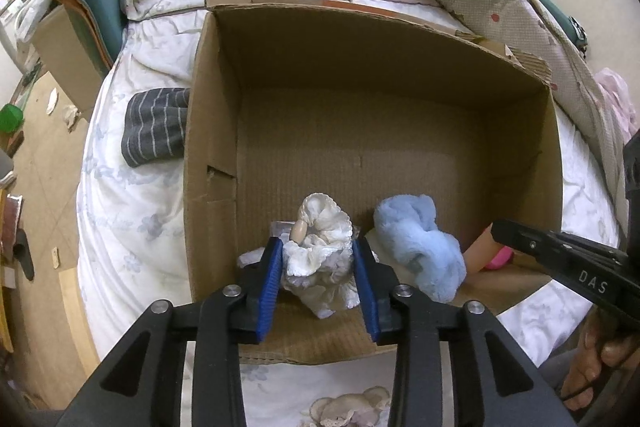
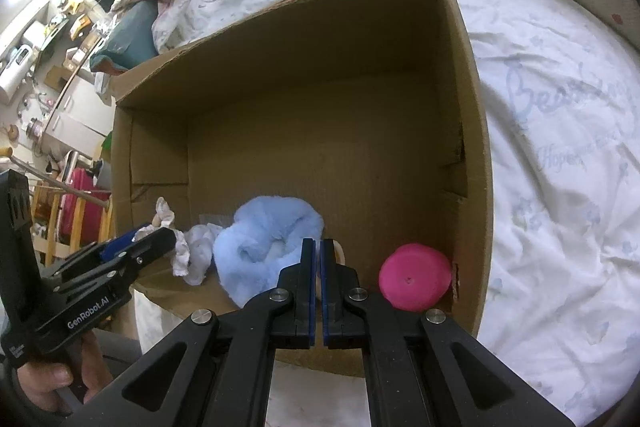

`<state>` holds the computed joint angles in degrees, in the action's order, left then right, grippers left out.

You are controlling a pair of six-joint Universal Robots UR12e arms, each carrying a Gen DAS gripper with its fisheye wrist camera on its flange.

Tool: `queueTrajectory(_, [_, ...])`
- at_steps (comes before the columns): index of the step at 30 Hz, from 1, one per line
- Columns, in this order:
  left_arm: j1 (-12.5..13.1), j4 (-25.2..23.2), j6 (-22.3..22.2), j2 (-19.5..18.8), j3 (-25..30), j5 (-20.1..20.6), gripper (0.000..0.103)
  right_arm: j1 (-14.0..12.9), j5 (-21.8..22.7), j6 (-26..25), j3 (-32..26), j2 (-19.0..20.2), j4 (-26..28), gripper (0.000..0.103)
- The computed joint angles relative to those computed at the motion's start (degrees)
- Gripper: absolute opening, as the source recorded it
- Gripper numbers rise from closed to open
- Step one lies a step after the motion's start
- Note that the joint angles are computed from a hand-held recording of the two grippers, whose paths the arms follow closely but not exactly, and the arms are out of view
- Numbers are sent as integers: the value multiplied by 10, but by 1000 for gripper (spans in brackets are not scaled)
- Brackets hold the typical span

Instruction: Organize soft objects

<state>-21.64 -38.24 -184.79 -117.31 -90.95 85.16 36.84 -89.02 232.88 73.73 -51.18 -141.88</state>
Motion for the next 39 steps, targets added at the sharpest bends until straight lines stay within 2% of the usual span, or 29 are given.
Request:
queueTrajectory(6, [-3, 5, 9, 1, -1, 0, 49, -2, 5, 5, 3, 0, -15, 4])
queueTrajectory(8, [-3, 7, 11, 2, -1, 1, 62, -2, 6, 11, 6, -1, -24, 5])
queueTrajectory(10, [-3, 14, 13, 4, -3, 1, 64, -3, 4, 17, 5, 0, -26, 12])
queueTrajectory(14, [-3, 16, 8, 5, -4, 3, 64, -3, -3, 33, 11, -3, -41, 64])
queueTrajectory(21, [0, 29, -8, 12, -11, 3, 64, -2, -11, 31, 15, -6, -58, 65])
queueTrajectory(26, [0, 36, -2, 26, -24, 7, 64, 3, -20, 28, 17, -11, -56, 65])
queueTrajectory(36, [8, 34, -4, 70, -75, 11, 64, 21, -19, 26, 46, -37, -58, 65])
queueTrajectory(39, [13, 31, -11, 84, -93, 14, 64, 28, -5, 34, 56, -42, -57, 65])
